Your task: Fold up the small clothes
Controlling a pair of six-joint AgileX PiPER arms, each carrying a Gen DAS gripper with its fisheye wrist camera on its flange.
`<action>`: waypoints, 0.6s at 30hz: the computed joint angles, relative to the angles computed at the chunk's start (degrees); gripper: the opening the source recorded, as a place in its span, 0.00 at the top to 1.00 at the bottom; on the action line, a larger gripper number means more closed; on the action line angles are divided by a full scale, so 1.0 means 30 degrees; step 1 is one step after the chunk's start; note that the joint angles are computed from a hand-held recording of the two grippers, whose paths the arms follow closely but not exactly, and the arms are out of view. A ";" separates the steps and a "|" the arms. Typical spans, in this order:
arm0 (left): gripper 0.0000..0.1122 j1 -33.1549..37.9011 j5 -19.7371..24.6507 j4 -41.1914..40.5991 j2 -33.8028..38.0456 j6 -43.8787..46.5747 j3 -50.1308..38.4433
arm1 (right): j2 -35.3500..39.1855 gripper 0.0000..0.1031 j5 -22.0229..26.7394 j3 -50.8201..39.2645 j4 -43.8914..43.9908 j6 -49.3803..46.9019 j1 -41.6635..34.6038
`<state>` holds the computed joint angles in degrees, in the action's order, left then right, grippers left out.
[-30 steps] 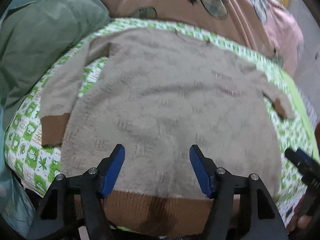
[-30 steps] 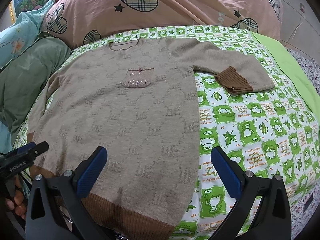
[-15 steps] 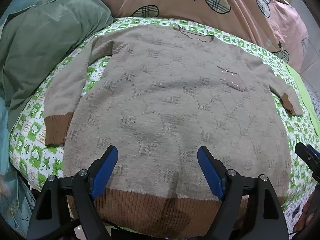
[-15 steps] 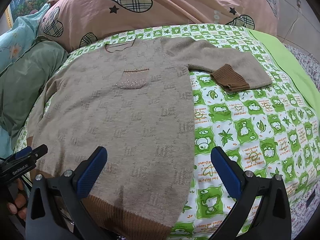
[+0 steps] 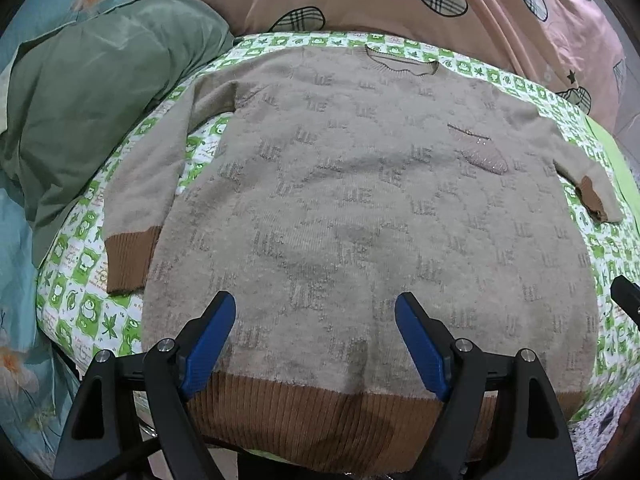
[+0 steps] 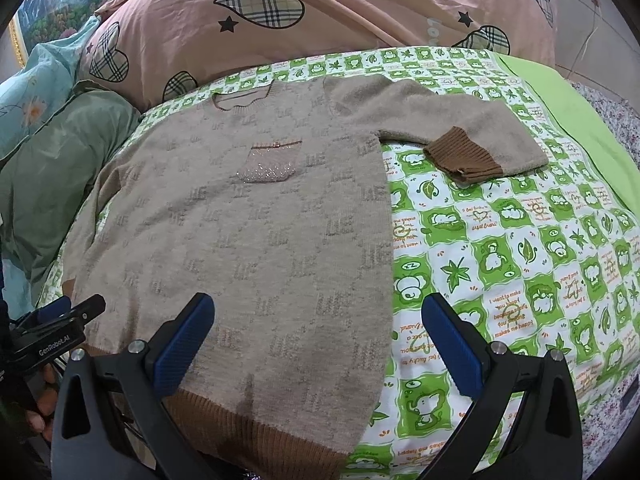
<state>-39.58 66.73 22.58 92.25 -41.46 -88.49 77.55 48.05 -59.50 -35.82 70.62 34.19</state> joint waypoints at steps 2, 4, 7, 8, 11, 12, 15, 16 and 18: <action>0.26 -0.0039 0.0050 0.0139 0.0081 -0.0018 -0.0112 | -0.0010 0.00 0.0077 -0.0019 -0.0165 0.0135 0.0065; 0.26 -0.0031 0.0023 0.0187 0.0096 0.0006 -0.0141 | -0.0022 0.00 0.0103 -0.0022 -0.0264 0.0206 0.0062; 0.26 -0.0135 0.0128 0.0469 0.0171 -0.0016 -0.0239 | -0.0053 0.00 0.0025 0.0026 -0.0190 0.0141 0.0004; 0.26 -0.0184 0.0149 0.0604 0.0168 -0.0020 -0.0218 | -0.0052 0.00 0.0003 0.0032 -0.0161 0.0111 -0.0011; 0.26 -0.0264 0.0169 0.0691 0.0193 0.0035 -0.0271 | -0.0136 0.00 -0.0129 0.0103 -0.0040 -0.0034 -0.0086; 0.26 -0.0279 0.0147 0.0662 0.0198 0.0071 -0.0297 | -0.0114 0.00 -0.0147 0.0085 -0.0017 -0.0081 -0.0122; 0.26 -0.0282 0.0116 0.0634 0.0236 0.0135 -0.0357 | -0.0105 0.00 -0.0154 0.0074 -0.0023 -0.0032 -0.0127; 0.26 -0.0274 0.0091 0.0589 0.0242 0.0200 -0.0373 | -0.0104 0.00 -0.0152 0.0067 -0.0027 0.0003 -0.0124; 0.26 -0.0306 0.0090 0.0621 0.0269 0.0216 -0.0441 | -0.0140 0.00 -0.0111 0.0071 -0.0011 0.0042 -0.0126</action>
